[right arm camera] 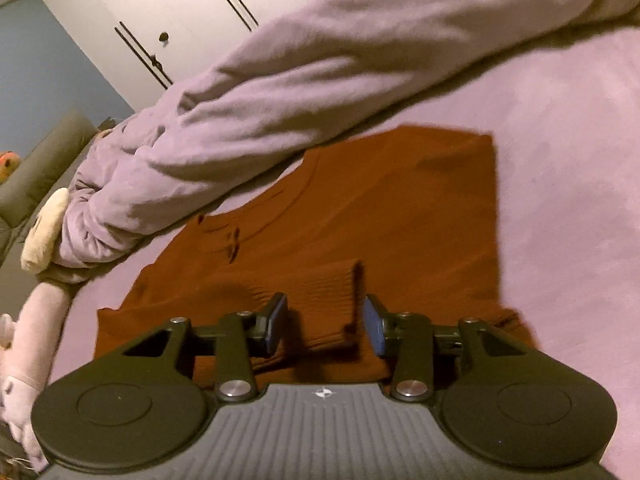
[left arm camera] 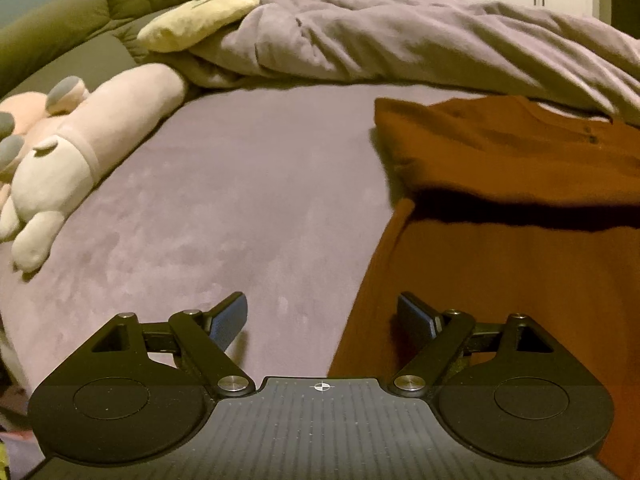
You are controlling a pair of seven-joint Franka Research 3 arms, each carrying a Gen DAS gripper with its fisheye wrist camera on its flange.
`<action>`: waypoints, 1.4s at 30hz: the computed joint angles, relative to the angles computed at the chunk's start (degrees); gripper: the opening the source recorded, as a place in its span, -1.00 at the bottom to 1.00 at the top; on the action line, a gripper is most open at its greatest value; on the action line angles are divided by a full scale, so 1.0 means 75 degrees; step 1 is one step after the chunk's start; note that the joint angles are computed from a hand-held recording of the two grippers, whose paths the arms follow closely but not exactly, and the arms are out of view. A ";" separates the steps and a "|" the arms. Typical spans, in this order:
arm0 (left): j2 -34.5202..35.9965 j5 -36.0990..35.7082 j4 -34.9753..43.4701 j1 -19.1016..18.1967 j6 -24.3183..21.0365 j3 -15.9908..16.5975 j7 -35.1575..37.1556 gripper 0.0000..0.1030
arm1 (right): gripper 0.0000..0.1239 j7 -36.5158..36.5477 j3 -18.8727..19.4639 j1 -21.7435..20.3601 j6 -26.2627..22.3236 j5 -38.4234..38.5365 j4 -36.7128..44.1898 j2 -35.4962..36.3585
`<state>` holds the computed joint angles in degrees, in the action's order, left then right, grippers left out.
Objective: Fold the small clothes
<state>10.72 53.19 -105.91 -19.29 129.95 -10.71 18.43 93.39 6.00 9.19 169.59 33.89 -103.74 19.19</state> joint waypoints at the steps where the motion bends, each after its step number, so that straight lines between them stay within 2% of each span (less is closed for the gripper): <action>1: -0.0009 -0.0050 -0.0017 0.0004 -0.0015 -0.0007 0.0019 0.70 | -0.32 0.0051 -0.0003 0.0019 0.0008 0.0010 0.0056 0.0052; 2: -0.0032 -0.0082 -0.0045 0.0008 -0.0023 -0.0010 0.0035 0.70 | -0.32 0.0089 -0.0032 0.0062 0.0048 -0.0044 0.0086 0.0082; 4: -0.0066 -0.0070 -0.0081 0.0002 -0.0048 -0.0018 0.0042 0.70 | -0.76 0.0310 -0.0280 0.0298 0.0005 -0.0489 0.0178 0.0105; 6: -0.0066 -0.0038 -0.0070 -0.0004 -0.0091 -0.0024 0.0043 0.70 | -0.87 0.0500 -0.0639 0.0651 0.0122 -0.1057 0.0157 0.0052; 9: -0.0053 -0.0045 -0.0031 -0.0004 -0.0099 -0.0031 0.0050 0.70 | -0.98 0.2144 -0.2393 0.2119 0.0454 -0.3517 -0.0046 -0.0064; 13: -0.0065 -0.0006 -0.0040 -0.0018 -0.0098 -0.0039 0.0074 0.70 | -0.99 0.3929 -0.4500 0.3800 0.0667 -0.5959 -0.0151 -0.0068; 18: -0.0091 -0.0042 -0.0067 -0.0019 -0.0123 -0.0053 0.0125 0.70 | -0.99 0.5891 -0.6524 0.5384 0.0271 -0.8224 -0.0069 0.0201; 19: -0.0085 -0.0052 -0.0054 -0.0020 -0.0139 -0.0056 0.0143 0.70 | -0.99 0.6086 -0.6671 0.5487 0.0207 -0.8508 -0.0078 0.0236; 24: -0.0078 -0.0117 -0.0024 -0.0021 -0.0250 -0.0059 0.0176 0.70 | -0.99 0.6878 -0.7183 0.5890 -0.0125 -0.9950 -0.0148 0.0392; 27: -0.0097 -0.0154 -0.0032 -0.0029 -0.0340 -0.0067 0.0212 0.70 | -1.00 0.7500 -0.7457 0.6156 -0.0865 -1.0740 -0.0002 0.0597; 28: -0.0111 -0.0151 -0.0047 -0.0034 -0.0361 -0.0072 0.0215 0.70 | -1.00 0.7440 -0.7279 0.5967 -0.0957 -1.0675 -0.0009 0.0559; 29: -0.0115 -0.0158 -0.0048 -0.0037 -0.0393 -0.0079 0.0231 0.70 | -1.00 0.7159 -0.6886 0.5595 -0.0988 -1.0321 -0.0032 0.0437; 31: -0.0141 -0.0169 -0.0073 -0.0043 -0.0416 -0.0091 0.0209 0.70 | -1.00 0.6952 -0.6239 0.4932 -0.0528 -0.9718 -0.0321 0.0068; 38: -0.0114 -0.0245 -0.0038 -0.0124 -0.0507 -0.0160 0.0257 0.71 | -0.94 0.7653 -0.5506 0.4290 0.0528 -1.0100 -0.0993 -0.0731; 42: -0.0135 -0.0244 -0.0055 -0.0186 -0.0565 -0.0191 0.0303 0.73 | -0.94 0.7035 -0.4609 0.3700 0.0636 -1.0022 -0.0915 -0.0693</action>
